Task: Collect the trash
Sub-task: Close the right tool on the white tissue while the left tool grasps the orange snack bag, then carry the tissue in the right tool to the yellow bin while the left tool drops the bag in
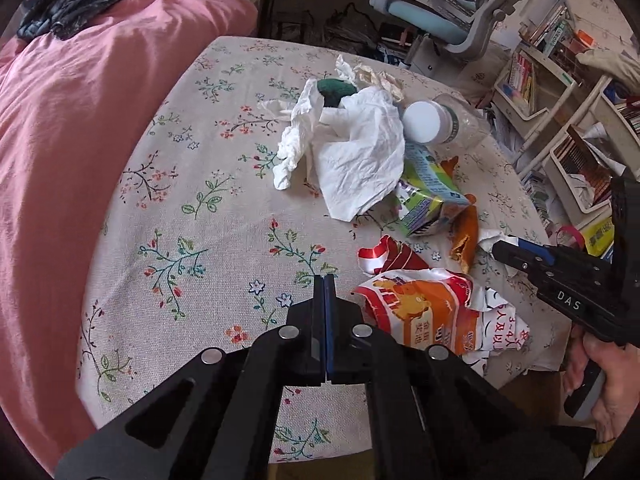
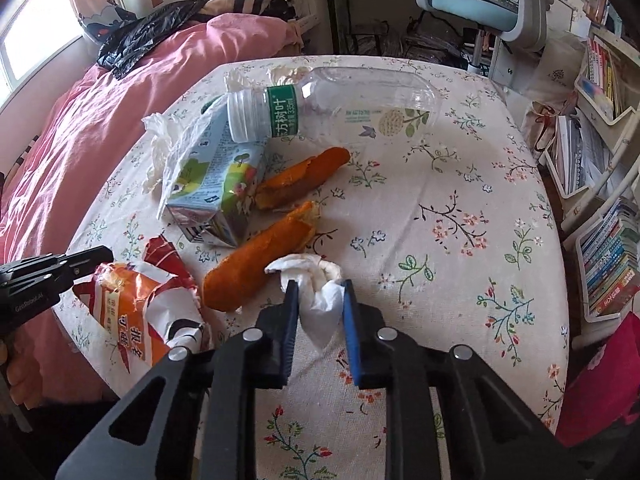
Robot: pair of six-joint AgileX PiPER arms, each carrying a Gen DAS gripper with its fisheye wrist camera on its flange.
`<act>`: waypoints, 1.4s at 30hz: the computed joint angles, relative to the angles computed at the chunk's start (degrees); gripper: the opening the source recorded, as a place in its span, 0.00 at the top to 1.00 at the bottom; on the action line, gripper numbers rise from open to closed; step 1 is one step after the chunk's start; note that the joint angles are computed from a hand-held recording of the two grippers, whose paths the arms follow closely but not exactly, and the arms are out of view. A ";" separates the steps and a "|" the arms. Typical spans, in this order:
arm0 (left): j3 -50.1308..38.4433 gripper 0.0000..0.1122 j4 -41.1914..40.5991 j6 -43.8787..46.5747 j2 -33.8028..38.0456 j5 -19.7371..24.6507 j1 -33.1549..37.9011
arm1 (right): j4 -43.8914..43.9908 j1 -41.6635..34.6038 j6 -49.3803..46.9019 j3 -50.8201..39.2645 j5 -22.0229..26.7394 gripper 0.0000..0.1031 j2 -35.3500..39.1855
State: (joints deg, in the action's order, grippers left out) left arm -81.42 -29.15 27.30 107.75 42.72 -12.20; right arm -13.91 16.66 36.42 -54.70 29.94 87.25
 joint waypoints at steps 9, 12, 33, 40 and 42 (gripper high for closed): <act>-0.03 0.90 -8.41 3.38 -0.04 9.02 5.27 | -3.36 3.85 5.86 2.00 1.13 0.79 -4.40; 1.08 0.49 -9.02 0.81 -0.28 8.57 4.42 | -1.27 4.16 3.25 1.43 1.71 0.79 -2.62; 16.91 0.91 -16.44 14.13 -18.94 9.99 13.95 | -0.20 26.54 12.17 8.16 -1.93 0.81 -7.56; 29.37 0.91 -10.69 18.85 -29.91 10.73 15.22 | 5.21 36.50 9.86 7.96 3.12 0.57 -0.26; 32.56 0.91 -8.31 18.56 -32.74 9.42 13.65 | -0.52 38.20 16.04 7.77 6.38 0.47 -0.61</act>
